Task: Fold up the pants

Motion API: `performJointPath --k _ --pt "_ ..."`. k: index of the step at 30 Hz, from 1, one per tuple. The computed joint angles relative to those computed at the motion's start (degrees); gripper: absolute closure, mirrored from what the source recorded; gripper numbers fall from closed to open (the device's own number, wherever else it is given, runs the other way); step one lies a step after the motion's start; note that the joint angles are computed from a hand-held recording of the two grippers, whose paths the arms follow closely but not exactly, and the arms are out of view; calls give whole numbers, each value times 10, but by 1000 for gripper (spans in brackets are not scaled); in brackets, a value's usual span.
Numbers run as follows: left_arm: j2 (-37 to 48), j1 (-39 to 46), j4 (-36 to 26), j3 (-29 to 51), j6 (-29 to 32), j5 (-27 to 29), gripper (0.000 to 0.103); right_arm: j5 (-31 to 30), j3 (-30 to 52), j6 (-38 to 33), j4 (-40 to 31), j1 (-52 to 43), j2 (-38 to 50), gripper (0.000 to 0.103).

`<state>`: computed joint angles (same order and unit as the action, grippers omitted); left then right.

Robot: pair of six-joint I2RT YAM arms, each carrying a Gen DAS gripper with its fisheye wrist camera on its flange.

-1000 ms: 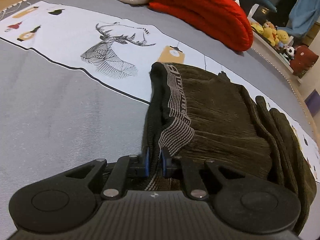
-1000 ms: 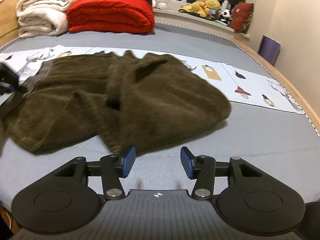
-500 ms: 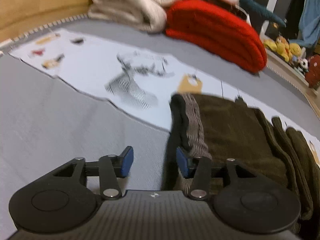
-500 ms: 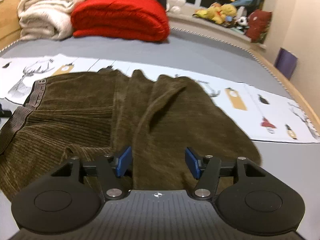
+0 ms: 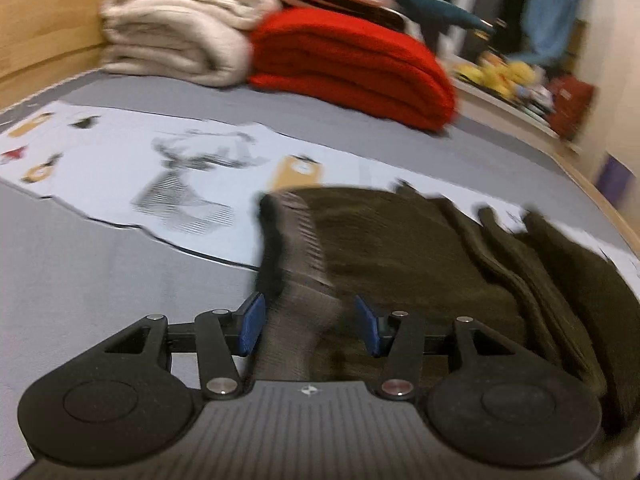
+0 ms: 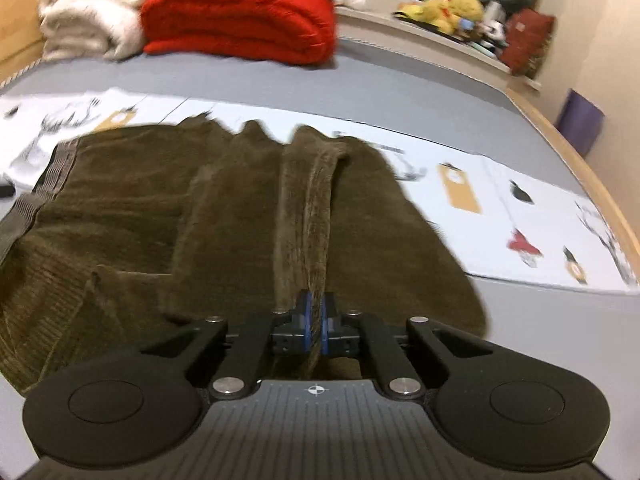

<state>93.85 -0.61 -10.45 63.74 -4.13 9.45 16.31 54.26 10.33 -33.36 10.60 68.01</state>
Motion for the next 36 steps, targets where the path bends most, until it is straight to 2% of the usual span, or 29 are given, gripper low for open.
performJointPath --k 3,5,6,8,11,15,16,17,18,20,23,28,32,36 --pt "17 -11 -42 14 30 51 48 -30 -30 -7 -30 -90 -60 103" --pt "36 -20 -75 29 42 66 48 -42 -53 2 -60 -168 -90 103" --pt "43 -24 -89 35 46 68 48 -67 -52 22 -81 -215 -91 103" --pt "60 -33 -112 47 58 56 48 -149 -54 29 -99 -301 -97 103" --pt "58 -50 -109 34 77 23 47 -195 -80 -7 -95 -346 -115 103" --pt "56 -72 -87 15 112 -13 39 -279 -91 11 -86 -384 -125 99" --pt "54 -80 -78 7 122 -23 34 -299 -80 16 -86 -386 -115 97" --pt "53 -87 -73 2 132 -31 32 -318 -70 21 -85 -387 -110 88" --pt "50 -94 -63 -7 142 -42 31 -329 -62 23 -75 -384 -101 76" --pt "41 -101 -52 -21 140 -51 31 -332 -35 25 -50 -356 -69 61" --pt "35 -106 -44 -32 142 -58 31 -331 2 30 -12 -317 -17 58" --pt "13 -134 -34 -57 137 -103 31 -316 64 93 50 -284 107 56" --pt "-10 -150 -50 -71 128 -123 31 -301 138 97 58 -272 227 53" --pt "-26 -160 -64 -82 122 -133 31 -337 190 98 64 -277 312 46"
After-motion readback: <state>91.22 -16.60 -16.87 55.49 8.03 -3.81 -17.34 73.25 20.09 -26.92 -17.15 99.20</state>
